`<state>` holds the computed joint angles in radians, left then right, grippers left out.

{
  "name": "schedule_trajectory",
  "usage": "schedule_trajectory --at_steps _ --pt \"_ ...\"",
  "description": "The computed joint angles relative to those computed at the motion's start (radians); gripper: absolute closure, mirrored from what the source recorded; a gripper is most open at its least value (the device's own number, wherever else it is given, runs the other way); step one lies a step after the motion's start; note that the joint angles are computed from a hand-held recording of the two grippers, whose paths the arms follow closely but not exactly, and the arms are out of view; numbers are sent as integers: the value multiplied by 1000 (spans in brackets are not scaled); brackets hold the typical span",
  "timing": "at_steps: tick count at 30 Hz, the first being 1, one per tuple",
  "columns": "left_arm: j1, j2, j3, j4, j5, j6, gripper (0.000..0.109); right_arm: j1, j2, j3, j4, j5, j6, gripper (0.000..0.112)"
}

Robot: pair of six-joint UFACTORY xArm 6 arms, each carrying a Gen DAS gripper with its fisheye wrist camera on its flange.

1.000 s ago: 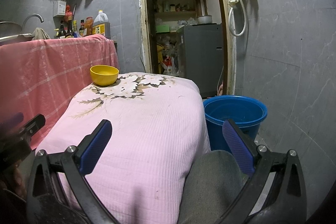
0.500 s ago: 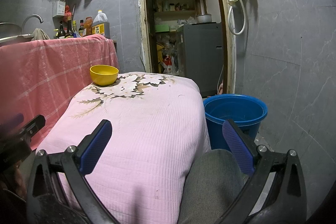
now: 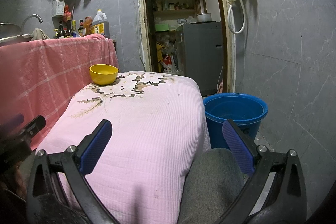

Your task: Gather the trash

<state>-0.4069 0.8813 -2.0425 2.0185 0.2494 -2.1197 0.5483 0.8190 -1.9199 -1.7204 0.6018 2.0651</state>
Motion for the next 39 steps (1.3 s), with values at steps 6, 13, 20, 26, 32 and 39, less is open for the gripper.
schedule_trajectory --at_steps 6,13,20,26,32,39 --pt "0 3 0 7 -2 -7 12 0 -1 1 0 -1 1 9" --pt "1 3 -3 -3 -3 3 12 0 -1 2 2 -2 1 9" --pt "1 8 -5 0 -5 1 12 3 0 3 3 2 4 9" --pt "3 13 -4 3 8 -1 12 3 1 3 3 1 5 9" --pt "7 7 2 31 -6 -18 12 3 2 -1 7 1 1 9" --pt "7 -2 16 28 0 -5 12 6 8 -5 10 4 1 9"
